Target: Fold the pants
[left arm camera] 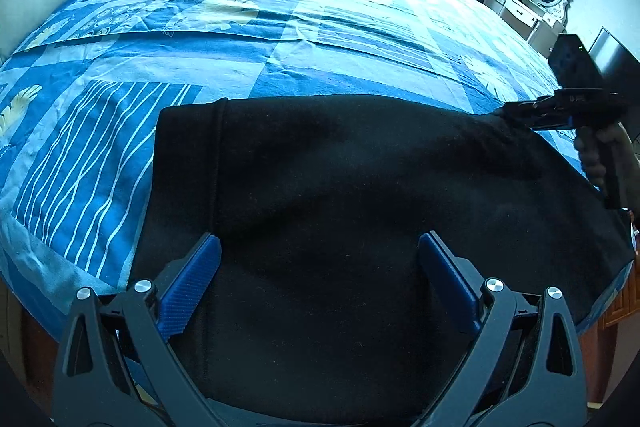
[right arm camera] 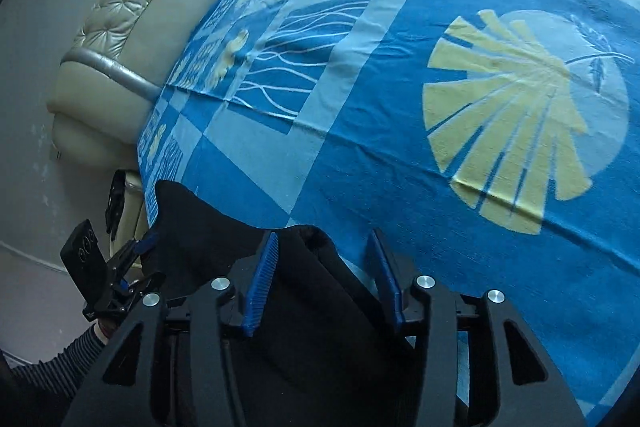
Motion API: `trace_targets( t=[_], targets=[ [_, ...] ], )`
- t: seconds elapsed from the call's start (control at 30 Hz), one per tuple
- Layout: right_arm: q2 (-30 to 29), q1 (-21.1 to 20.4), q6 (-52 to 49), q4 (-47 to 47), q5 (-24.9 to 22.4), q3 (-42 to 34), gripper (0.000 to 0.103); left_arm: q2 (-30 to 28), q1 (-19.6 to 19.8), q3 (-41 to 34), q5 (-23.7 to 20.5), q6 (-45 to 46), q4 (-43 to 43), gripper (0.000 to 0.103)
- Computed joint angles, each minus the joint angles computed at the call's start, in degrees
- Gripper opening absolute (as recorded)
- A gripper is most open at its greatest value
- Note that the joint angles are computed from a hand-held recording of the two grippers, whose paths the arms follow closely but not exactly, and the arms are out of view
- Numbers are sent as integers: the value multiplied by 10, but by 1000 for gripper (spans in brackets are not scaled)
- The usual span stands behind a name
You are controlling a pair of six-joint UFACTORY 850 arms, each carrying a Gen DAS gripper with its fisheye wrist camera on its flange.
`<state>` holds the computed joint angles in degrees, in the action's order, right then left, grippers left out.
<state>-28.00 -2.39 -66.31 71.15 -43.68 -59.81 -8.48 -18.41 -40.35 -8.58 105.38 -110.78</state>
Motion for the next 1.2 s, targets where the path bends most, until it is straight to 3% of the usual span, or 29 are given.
trace_targets(
  t=[0.03,0.07,0.1,0.2,0.37,0.67,0.8,0.93,1.0,1.03,1.1,1.2],
  targets=[
    [1,1,-6,0,-5,-3,46,-1,0,0,0,6,-5,99],
    [-4,0,-11,1,-21,-10,23,-1,-1,0,1,16,-14,99],
    [-3,0,-8,-6,-22,-9,15,-2,-1,0,1,27,-24,100],
    [25,16,-20,-8,35,4,7,-2,-4,0,6,59,-57,100],
    [22,23,2,-29,73,-7,6,-9,-3,-8,9,36,-35,100],
    [-29,-13,-35,69,-6,-14,11,-13,-3,-9,11,53,-36,100],
    [-2,-41,-44,131,27,19,14,-12,-2,-8,10,59,-39,100],
    [78,-100,-97,206,49,100,19,-12,-2,-8,8,65,-42,100],
    [130,-143,-130,230,39,151,33,-12,-2,-8,9,54,-33,100],
    [154,-168,-138,231,35,172,34,-12,-3,-9,10,47,-27,100],
    [215,-239,-145,220,20,225,47,-11,-3,-9,12,39,-21,100],
    [288,-367,-134,172,2,280,51,-6,-6,-7,16,52,-37,100]
  ],
)
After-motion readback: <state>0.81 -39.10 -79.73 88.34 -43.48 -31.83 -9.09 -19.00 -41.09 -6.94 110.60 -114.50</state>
